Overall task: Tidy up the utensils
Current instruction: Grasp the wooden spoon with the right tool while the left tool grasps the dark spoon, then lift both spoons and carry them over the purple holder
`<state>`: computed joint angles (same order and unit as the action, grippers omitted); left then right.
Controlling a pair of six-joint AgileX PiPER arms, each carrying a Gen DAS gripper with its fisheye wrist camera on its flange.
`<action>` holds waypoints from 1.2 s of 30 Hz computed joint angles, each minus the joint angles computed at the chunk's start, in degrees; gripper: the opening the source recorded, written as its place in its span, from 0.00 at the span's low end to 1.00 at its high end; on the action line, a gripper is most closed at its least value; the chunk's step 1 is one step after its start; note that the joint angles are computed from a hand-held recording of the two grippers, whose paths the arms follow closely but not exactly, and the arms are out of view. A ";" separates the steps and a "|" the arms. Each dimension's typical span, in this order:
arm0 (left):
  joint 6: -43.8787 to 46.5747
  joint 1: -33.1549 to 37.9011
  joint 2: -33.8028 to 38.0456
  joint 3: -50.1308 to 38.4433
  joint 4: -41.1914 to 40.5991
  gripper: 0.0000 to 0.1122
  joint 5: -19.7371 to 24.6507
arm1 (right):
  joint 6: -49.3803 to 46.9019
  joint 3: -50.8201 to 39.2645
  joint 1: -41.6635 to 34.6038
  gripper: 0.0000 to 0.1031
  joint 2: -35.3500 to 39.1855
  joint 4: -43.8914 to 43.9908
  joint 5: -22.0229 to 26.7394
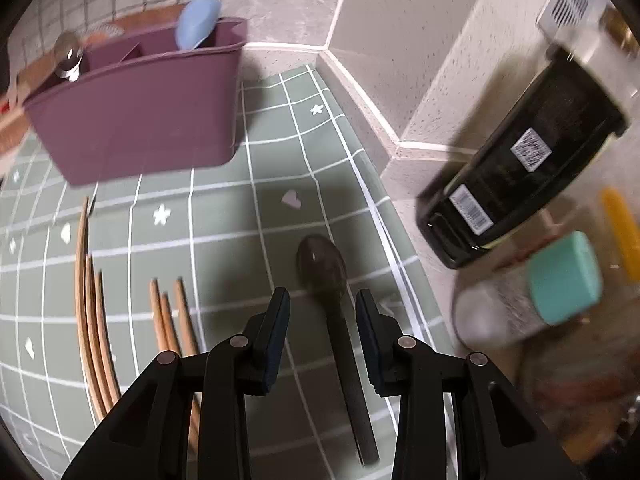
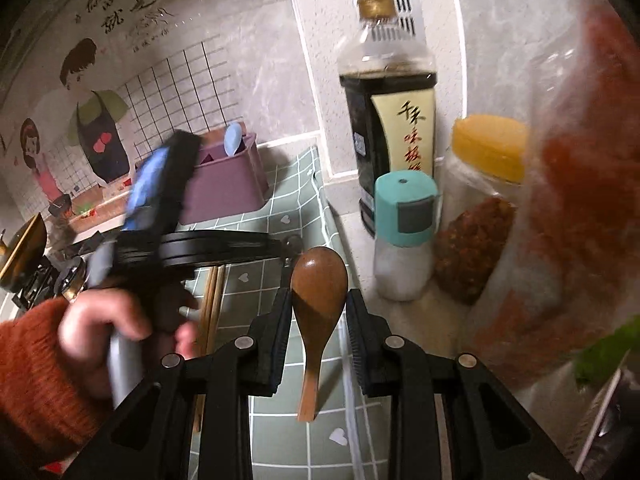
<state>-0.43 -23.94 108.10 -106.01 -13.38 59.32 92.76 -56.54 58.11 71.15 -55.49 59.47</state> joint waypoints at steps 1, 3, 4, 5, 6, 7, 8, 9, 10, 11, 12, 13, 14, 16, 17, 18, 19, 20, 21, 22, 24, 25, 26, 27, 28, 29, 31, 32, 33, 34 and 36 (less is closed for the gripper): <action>-1.02 -0.84 0.62 -0.55 1.70 0.32 -0.26 | 0.60 0.12 0.87 0.25 -0.45 -0.57 1.17; -3.78 -2.74 2.62 -3.16 6.08 0.32 0.61 | 1.86 0.84 2.11 0.25 -1.89 -1.27 2.71; -4.33 -3.10 3.11 -3.74 6.94 0.32 0.85 | 2.59 1.29 2.41 0.25 -2.68 -1.49 2.97; -5.26 -3.60 3.79 -4.51 8.16 0.32 1.04 | 2.82 1.77 2.48 0.25 -3.47 -1.57 3.02; -6.20 -4.08 4.41 -5.19 9.42 0.32 1.22 | 3.35 2.04 2.77 0.25 -3.99 -1.89 3.45; -6.42 -4.23 4.68 -5.36 9.91 0.32 1.25 | 3.89 2.16 3.15 0.25 -4.25 -2.34 4.15; -7.08 -4.66 5.26 -5.88 11.02 0.32 1.37 | 4.33 2.27 3.63 0.25 -4.43 -2.66 4.93; -7.72 -5.03 5.77 -6.27 11.99 0.32 1.36 | 4.65 2.41 3.93 0.24 -4.65 -2.81 5.42; -7.77 -5.11 5.34 -5.15 12.10 0.32 0.79 | 4.83 2.55 3.91 0.24 -4.86 -2.85 5.38; -7.98 -5.23 5.95 -5.73 12.18 0.32 1.15 | 4.95 2.64 3.92 0.24 -5.01 -2.86 5.34; -8.45 -5.55 5.69 -5.13 13.04 0.32 0.09 | 4.98 2.75 3.85 0.24 -5.21 -2.87 5.31; -8.49 -5.69 5.99 -5.44 13.27 0.32 0.10 | 4.87 2.84 3.74 0.24 -5.39 -2.88 5.25; -8.59 -5.75 5.98 -5.33 13.45 0.32 -0.07 | 4.85 2.84 3.77 0.24 -5.46 -2.96 5.40; -9.43 -6.11 5.84 -4.77 14.48 0.32 -0.93 | 5.13 2.89 4.01 0.24 -5.63 -3.43 5.73; -9.70 -6.22 5.70 -4.29 15.00 0.31 -1.59 | 5.12 2.84 4.01 0.24 -5.69 -3.55 5.76; -9.64 -6.26 5.38 -3.49 15.32 0.31 -2.48 | 4.97 2.72 3.84 0.11 -5.70 -3.69 5.65; -9.81 -6.50 5.61 -3.62 15.59 0.30 -2.82 | 4.63 2.52 3.64 0.08 -5.68 -3.52 5.33; -8.68 -6.20 5.69 -4.02 14.69 0.30 -1.75 | 4.00 2.27 3.24 0.08 -5.68 -3.12 4.74; -6.88 -5.56 5.24 -3.28 13.08 0.30 -2.23 | 3.75 2.05 3.06 0.08 -5.51 -3.02 4.51; -5.46 -4.82 4.79 -2.56 11.37 0.30 -2.61 | 3.69 1.88 3.13 0.08 -5.26 -3.19 4.62; -3.77 -3.30 2.77 0.27 9.32 0.30 -4.15 | 3.07 1.87 2.91 0.08 -5.15 -3.35 4.05; -3.10 -2.74 1.90 1.33 8.64 0.30 -4.54 | 2.88 1.98 2.61 0.08 -5.19 -3.28 3.41; -1.48 -1.54 0.45 2.95 7.00 0.30 -5.01 | 3.23 2.22 2.32 0.08 -5.22 -3.45 2.68; -0.57 -0.90 -0.33 3.75 6.10 0.30 -5.25 | 2.62 2.41 1.48 0.08 -5.40 -2.72 1.40; 1.16 0.27 -1.98 5.49 4.64 0.30 -5.88 | 1.75 2.63 0.43 0.08 -5.61 -1.84 0.01; 2.45 1.10 -3.26 6.69 3.62 0.30 -6.37 | 1.49 2.71 0.13 0.08 -5.56 -1.41 -0.39; 4.90 2.84 -5.71 8.89 1.14 0.30 -6.82 | -0.37 2.83 -0.96 0.08 -5.20 0.22 -1.79; 6.54 4.11 -7.46 10.46 -0.82 0.30 -6.90 | -2.53 2.54 -2.07 0.08 -4.80 1.98 -3.02; 8.08 5.35 -9.32 12.15 -2.73 0.30 -6.99 | -5.67 2.11 -3.74 0.08 -3.99 4.72 -4.74; 8.99 6.05 -10.71 13.36 -3.92 0.30 -6.98 | -7.45 1.83 -4.89 0.08 -3.17 6.45 -5.83; 11.74 7.91 -14.44 16.57 -7.05 0.30 -7.34 | -8.98 1.50 -7.33 0.08 -0.86 9.40 -8.02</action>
<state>11.31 -16.03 93.66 -89.44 -20.43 51.98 83.78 -55.04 50.78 70.28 -46.09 51.45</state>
